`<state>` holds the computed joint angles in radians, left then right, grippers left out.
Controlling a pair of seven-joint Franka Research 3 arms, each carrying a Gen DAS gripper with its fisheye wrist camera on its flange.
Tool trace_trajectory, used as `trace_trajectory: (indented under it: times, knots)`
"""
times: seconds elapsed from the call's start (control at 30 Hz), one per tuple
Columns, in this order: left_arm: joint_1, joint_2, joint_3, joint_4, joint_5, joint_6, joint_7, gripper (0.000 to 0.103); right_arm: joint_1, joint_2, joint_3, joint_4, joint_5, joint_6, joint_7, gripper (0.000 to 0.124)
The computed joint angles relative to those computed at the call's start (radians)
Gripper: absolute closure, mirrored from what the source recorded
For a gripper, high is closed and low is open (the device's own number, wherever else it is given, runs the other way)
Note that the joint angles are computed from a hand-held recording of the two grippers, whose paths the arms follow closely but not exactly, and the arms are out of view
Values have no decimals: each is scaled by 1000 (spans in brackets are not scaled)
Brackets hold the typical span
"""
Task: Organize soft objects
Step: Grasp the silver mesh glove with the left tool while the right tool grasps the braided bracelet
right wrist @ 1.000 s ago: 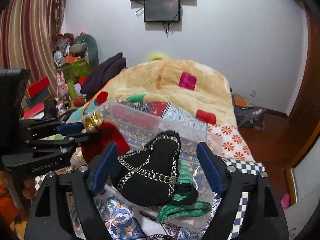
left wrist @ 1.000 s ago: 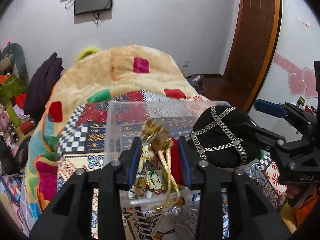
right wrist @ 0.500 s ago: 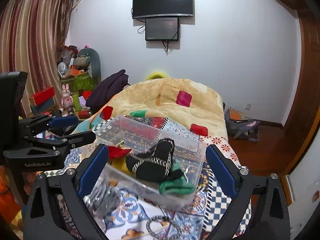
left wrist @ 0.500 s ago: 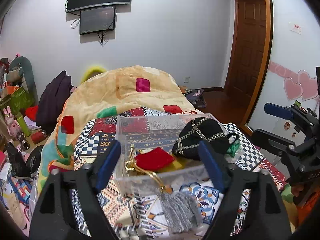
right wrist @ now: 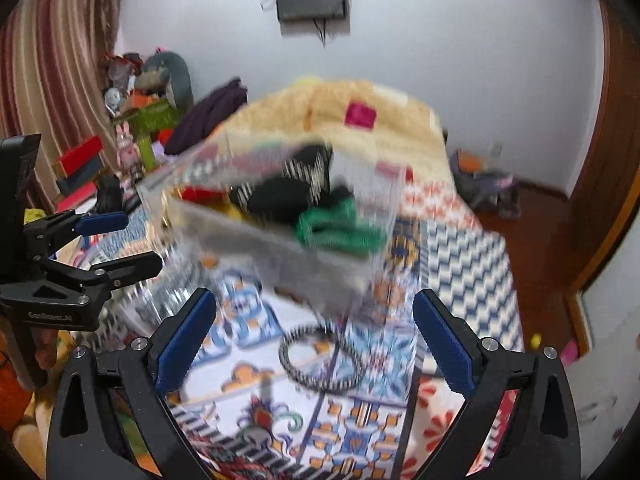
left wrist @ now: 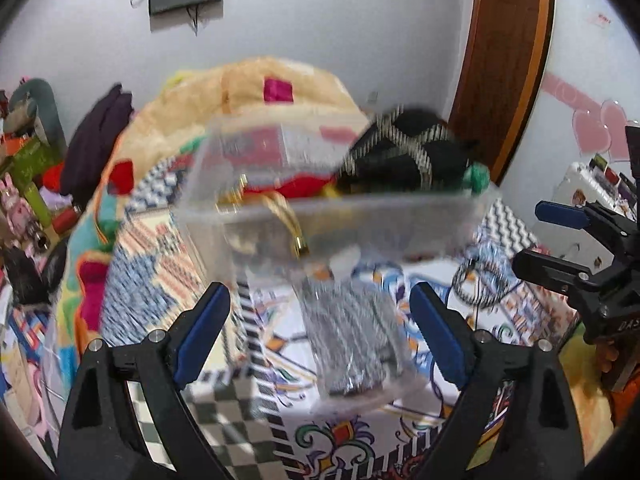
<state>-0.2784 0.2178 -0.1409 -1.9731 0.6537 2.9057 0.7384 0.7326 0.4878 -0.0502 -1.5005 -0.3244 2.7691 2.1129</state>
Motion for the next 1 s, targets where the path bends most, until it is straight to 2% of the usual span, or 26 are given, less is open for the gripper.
trace_trajectory:
  times: [0.13,0.3,0.37,0.43,0.5,0.67,0.7,0.73,0.77,0.9,1.0]
  knots:
    - [21,37,-39,8,-101,-18,92,11,-73,21,83,-2,132,-53,-92,25]
    - [16,60,-46,19,-159,-24,148,11,-102,53,120,31,237,-112,-178,26]
    - [17,66,-51,19,-184,-22,165,17,-101,68,122,51,260,-141,-201,27]
    - [14,69,-47,16,-196,-18,177,22,-103,81,127,71,281,-165,-227,40]
    - [3,67,-37,12,-188,-10,170,26,-93,85,116,76,283,-177,-230,44]
    - [-19,55,-7,-12,-141,21,127,49,-58,73,74,56,244,-147,-175,67]
    - [-24,49,0,-20,-128,28,110,51,-56,67,70,45,238,-135,-165,76]
    - [-26,43,4,-29,-119,34,96,54,-66,64,80,41,246,-128,-176,90]
    - [-22,35,2,-38,-118,39,94,58,-76,65,92,41,257,-123,-191,96]
    - [-26,5,16,-73,-73,67,44,69,-77,64,97,38,260,-118,-210,107]
    - [-40,-21,31,-92,-7,75,-10,74,-74,53,95,21,262,-93,-214,110]
